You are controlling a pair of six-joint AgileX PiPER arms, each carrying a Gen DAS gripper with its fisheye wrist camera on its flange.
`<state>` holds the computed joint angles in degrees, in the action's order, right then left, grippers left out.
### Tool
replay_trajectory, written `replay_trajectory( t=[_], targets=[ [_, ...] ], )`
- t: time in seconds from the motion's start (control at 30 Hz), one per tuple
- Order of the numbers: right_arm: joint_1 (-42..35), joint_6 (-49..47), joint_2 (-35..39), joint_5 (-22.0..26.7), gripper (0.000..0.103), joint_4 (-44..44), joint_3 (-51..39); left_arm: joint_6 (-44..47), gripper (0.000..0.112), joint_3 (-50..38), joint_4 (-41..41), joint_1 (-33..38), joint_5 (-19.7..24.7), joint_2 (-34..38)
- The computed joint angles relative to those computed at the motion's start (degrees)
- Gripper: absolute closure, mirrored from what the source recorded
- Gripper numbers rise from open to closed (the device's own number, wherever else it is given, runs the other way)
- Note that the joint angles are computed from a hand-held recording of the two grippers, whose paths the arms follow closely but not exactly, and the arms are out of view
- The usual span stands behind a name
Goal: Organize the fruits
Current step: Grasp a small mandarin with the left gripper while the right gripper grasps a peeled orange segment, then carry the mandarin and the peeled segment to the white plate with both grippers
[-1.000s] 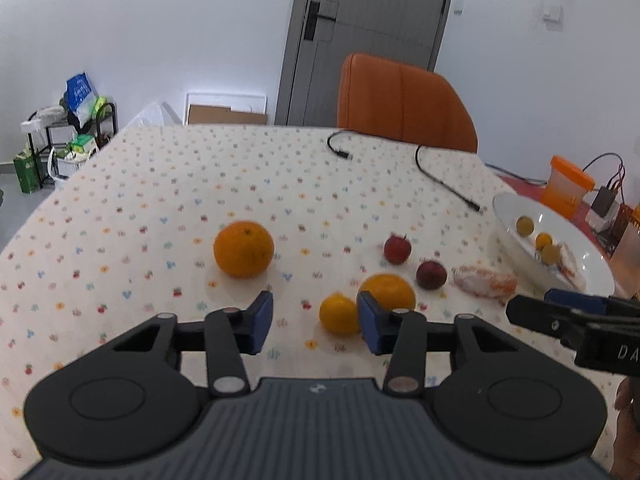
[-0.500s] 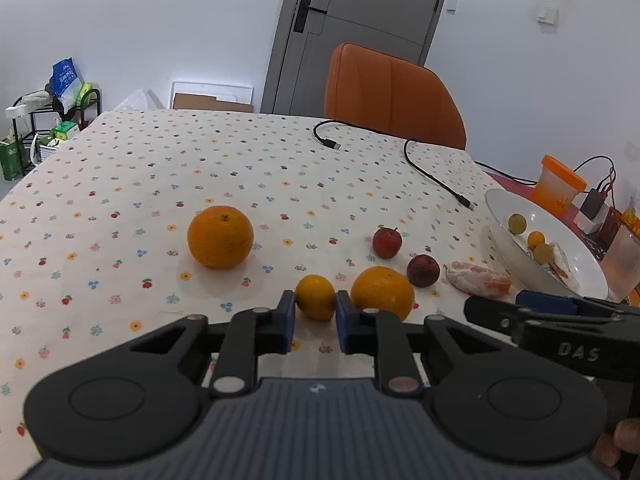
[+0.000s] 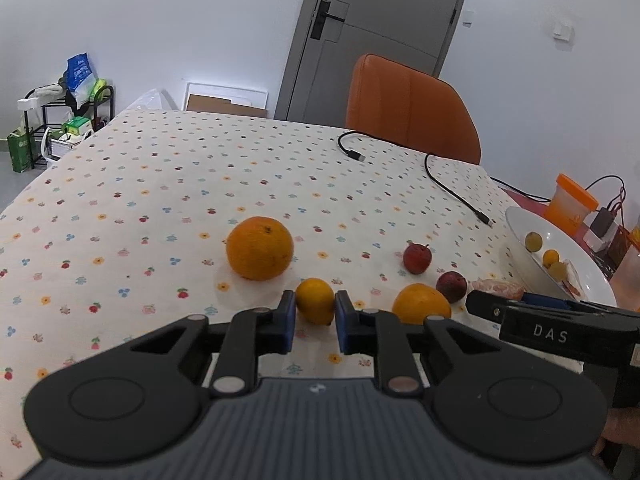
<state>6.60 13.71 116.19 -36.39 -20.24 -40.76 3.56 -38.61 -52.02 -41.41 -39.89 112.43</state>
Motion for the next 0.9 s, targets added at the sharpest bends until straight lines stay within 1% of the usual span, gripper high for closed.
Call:
replay_trajectory(
  t=[0.1,0.27,0.37,0.4,0.47,0.67,0.8,0.9],
  targets=[
    [0.62,-1.34,0.17,0.61,0.033,0.74,-0.68,-0.64,0.093,0.21,0.36,0.1,-0.33,0.07],
    [2.58,-5.26,0.41,2.55,0.033,3.85,-2.12,-1.61,0.093,0.67,0.67,0.11,-0.89,0.08],
    [3.29,-6.14,0.64,3.47,0.033,4.25,-3.03,-1.99,0.093,1.09,0.62,-0.02,-1.19,-0.06],
    [3.34,-6.14,0.71,3.54,0.039,4.19,-3.24,-2.04,0.093,1.2,0.51,-0.06,-1.26,-0.12],
    [3.44,-6.51,0.71,3.39,0.043,4.29,-3.31,-1.69,0.093,1.2,-0.09,-0.21,-1.26,-0.23],
    [2.73,-3.46,-0.05,2.13,0.045,-1.32,-2.08,-0.35,0.096,1.6,-2.31,-1.13,-1.67,-1.12],
    [1.98,-1.2,-1.15,0.58,0.045,-4.93,-0.47,1.3,0.099,1.22,-4.13,-2.0,-2.12,-1.45],
    [1.07,0.45,-2.16,-0.47,0.045,-7.45,0.51,1.7,0.099,1.09,-4.64,-2.37,-2.17,-1.3]
  ],
)
